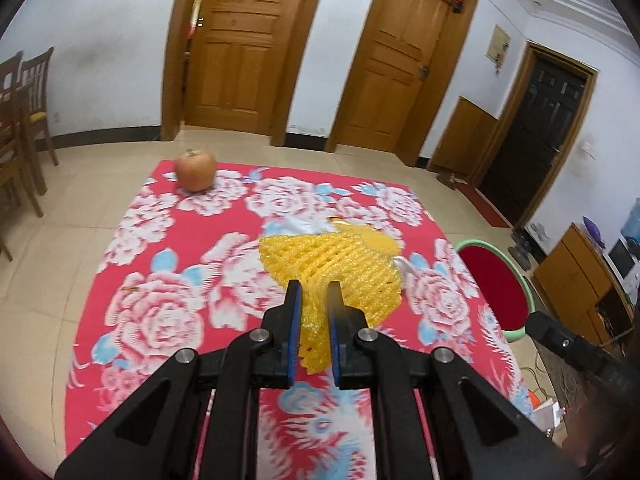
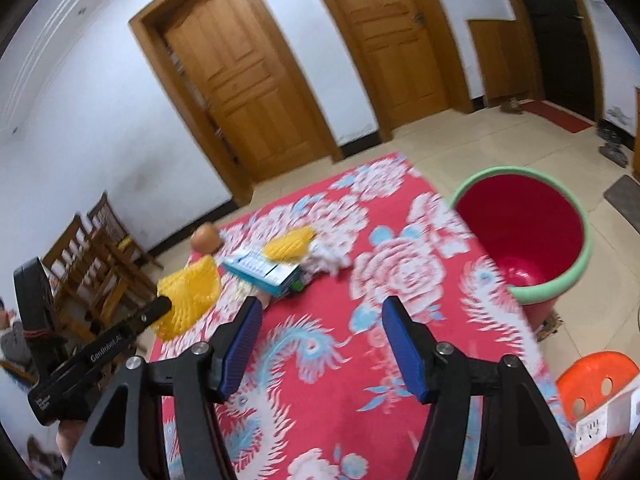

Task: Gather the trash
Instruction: 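Lift the yellow foam net with the left gripper while the right moves toward the medicine box, then grasp the blue-white medicine box with the right gripper while the left holds the net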

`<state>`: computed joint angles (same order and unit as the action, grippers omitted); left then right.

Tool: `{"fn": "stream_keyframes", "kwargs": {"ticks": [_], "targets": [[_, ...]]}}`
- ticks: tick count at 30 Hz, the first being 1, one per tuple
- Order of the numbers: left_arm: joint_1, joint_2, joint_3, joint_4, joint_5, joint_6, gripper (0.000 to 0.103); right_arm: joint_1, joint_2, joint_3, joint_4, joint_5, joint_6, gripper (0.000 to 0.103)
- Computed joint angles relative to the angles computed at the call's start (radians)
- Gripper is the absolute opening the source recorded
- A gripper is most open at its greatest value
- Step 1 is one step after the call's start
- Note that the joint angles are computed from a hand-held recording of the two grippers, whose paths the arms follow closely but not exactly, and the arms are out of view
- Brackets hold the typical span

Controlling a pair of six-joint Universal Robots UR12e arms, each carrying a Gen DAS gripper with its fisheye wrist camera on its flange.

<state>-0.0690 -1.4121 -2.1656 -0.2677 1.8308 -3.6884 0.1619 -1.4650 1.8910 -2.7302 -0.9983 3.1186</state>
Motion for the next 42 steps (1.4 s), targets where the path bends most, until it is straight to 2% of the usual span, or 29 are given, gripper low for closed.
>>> {"fn": "stream_keyframes", "kwargs": {"ticks": [9, 17, 20, 23, 26, 32, 35, 37, 42], "targets": [[0.064, 0.032, -0.048, -0.013, 0.022, -0.047, 0.011, 0.063, 0.072, -0.084, 0.132, 0.027, -0.053, 0.066], [0.130, 0.031, -0.074, -0.002, -0.012, -0.031, 0.011, 0.125, 0.131, -0.138, 0.122, -0.052, -0.045, 0.073], [0.158, 0.033, -0.086, 0.021, -0.038, -0.024, 0.011, 0.153, 0.158, -0.171, 0.123, -0.097, -0.041, 0.080], [0.182, 0.031, -0.097, 0.044, -0.071, -0.019, 0.011, 0.174, 0.184, -0.207, 0.144, -0.135, 0.002, 0.086], [0.202, 0.026, -0.104, 0.057, -0.119, -0.018, 0.011, 0.193, 0.211, -0.236, 0.146, -0.162, 0.089, 0.103], [0.219, 0.021, -0.118, 0.109, -0.172, -0.021, 0.011, 0.222, 0.246, -0.278, 0.166, -0.224, 0.233, 0.103], [0.224, 0.019, -0.123, 0.124, -0.185, -0.020, 0.011, 0.241, 0.261, -0.298, 0.168, -0.300, 0.256, 0.103], [0.230, 0.018, -0.125, 0.128, -0.202, -0.018, 0.011, 0.247, 0.270, -0.312, 0.188, -0.320, 0.266, 0.103], [0.237, 0.014, -0.126, 0.125, -0.234, -0.015, 0.011, 0.246, 0.282, -0.328, 0.227, -0.313, 0.290, 0.103]]}}
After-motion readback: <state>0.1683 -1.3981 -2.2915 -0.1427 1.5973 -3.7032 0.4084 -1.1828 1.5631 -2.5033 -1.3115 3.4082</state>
